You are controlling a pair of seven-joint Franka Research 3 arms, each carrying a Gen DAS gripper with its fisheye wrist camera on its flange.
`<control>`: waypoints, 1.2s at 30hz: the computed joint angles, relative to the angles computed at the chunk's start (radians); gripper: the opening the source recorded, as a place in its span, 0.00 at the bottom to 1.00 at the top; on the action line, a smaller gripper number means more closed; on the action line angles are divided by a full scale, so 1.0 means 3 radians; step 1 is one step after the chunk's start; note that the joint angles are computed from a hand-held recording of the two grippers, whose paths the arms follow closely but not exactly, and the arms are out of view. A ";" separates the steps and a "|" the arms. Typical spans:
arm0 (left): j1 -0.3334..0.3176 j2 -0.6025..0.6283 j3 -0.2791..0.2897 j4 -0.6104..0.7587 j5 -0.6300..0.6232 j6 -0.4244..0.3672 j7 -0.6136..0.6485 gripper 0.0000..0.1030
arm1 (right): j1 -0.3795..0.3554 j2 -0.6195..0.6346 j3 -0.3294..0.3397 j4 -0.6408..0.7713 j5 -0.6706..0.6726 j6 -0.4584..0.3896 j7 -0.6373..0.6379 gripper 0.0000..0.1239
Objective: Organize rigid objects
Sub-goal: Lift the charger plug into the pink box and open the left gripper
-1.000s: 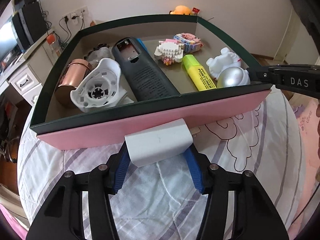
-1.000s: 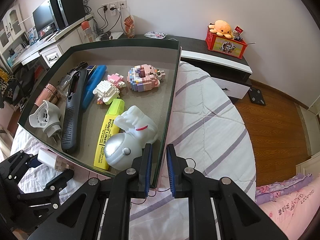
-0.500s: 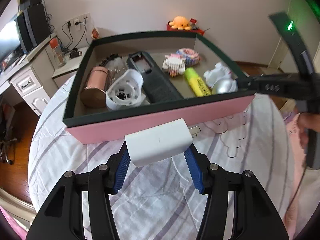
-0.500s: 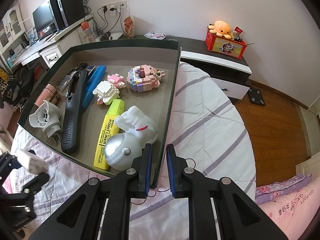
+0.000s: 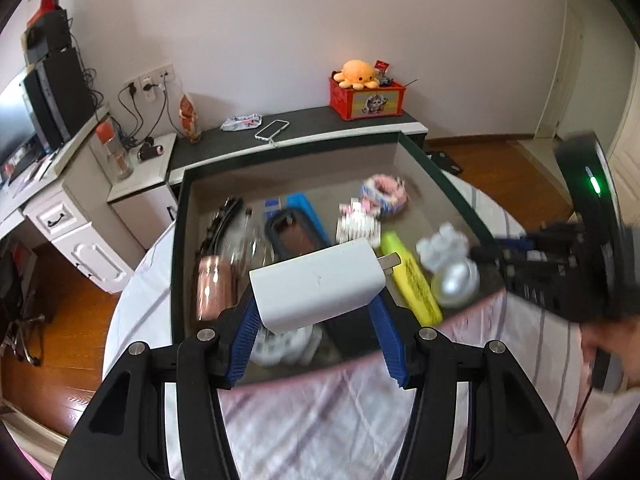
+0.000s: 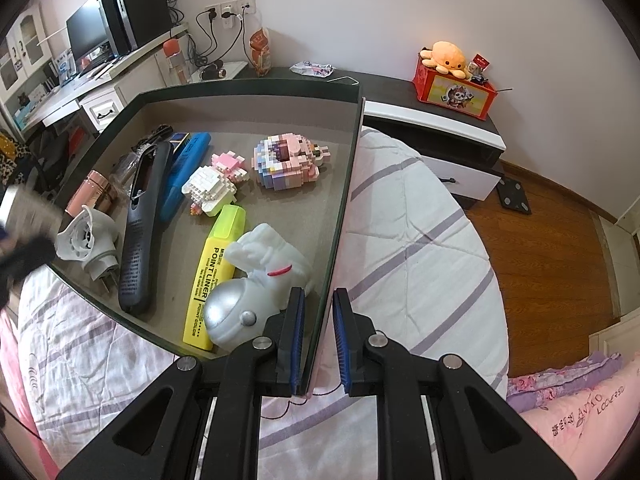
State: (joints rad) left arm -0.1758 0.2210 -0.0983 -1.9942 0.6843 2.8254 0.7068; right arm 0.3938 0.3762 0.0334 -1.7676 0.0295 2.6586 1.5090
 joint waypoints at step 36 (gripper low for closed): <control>-0.0091 0.2003 0.0021 0.2820 -0.1252 -0.1255 0.1414 0.64 | -0.0045 0.1094 -0.0038 0.1783 0.0165 -0.0753 -0.0261 0.11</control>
State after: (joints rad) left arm -0.2030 0.8219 -0.0920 -1.1481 0.3087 2.4490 1.1309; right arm 0.3804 0.7045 0.0218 -1.2327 0.0789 2.4326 1.4307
